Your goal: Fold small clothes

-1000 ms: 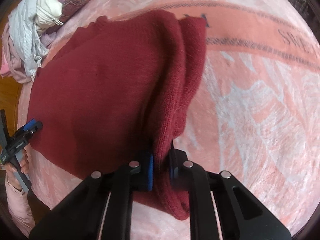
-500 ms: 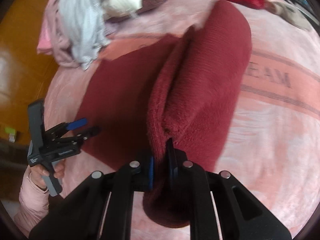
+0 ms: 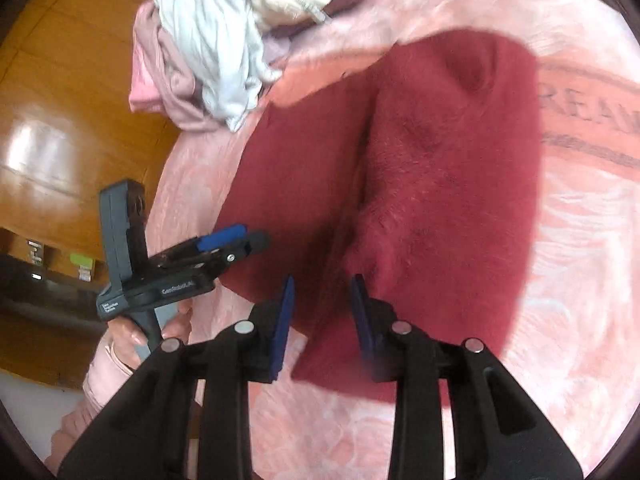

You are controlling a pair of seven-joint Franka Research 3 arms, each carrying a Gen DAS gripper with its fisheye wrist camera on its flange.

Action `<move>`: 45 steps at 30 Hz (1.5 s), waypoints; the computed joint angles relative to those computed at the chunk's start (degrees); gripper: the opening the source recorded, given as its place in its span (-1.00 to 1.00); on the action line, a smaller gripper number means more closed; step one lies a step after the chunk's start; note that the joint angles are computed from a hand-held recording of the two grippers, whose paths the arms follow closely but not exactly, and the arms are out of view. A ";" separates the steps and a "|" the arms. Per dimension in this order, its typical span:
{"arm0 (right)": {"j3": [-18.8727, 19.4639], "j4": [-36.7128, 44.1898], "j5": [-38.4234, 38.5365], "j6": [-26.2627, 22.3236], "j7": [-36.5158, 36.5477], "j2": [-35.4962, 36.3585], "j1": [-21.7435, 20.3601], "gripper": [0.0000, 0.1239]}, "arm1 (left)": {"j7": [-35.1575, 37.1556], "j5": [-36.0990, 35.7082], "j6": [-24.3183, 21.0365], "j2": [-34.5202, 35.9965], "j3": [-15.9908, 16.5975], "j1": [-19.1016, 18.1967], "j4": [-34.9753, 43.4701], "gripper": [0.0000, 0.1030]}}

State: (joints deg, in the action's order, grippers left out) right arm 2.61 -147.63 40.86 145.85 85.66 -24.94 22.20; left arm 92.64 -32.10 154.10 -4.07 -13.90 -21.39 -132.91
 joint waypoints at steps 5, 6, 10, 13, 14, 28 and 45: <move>-1.35 -2.64 -0.91 0.06 2.27 -0.23 -1.87 -0.55 | 5.43 -8.62 0.83 2.72 -1.69 -2.40 4.50 0.76; -1.53 -3.07 -0.69 -0.27 1.58 0.33 -1.75 -0.55 | 4.52 -8.23 0.77 3.94 -2.21 -2.46 5.88 0.76; -0.54 -5.33 -4.49 -1.18 1.47 -1.68 -3.62 -0.59 | 1.10 -6.34 -2.29 9.24 -4.09 -1.66 11.59 0.77; -0.14 -6.81 -8.15 -1.62 2.84 -4.42 -5.53 -0.55 | -5.85 0.70 -1.75 11.60 -4.88 -1.77 13.34 0.84; -0.29 -6.99 -8.42 -1.45 2.91 -4.50 -5.56 -0.54 | -7.34 2.22 -1.59 12.15 -5.27 -1.65 13.74 0.85; -1.19 -9.64 -11.31 -3.11 2.94 -4.79 -6.75 -0.54 | -4.78 -2.83 -2.32 18.02 -10.03 -0.70 21.07 0.73; -2.21 -9.99 -9.94 -3.26 5.05 -5.15 -7.66 -0.45 | 20.01 -27.56 4.51 9.37 -13.37 4.46 12.40 -0.69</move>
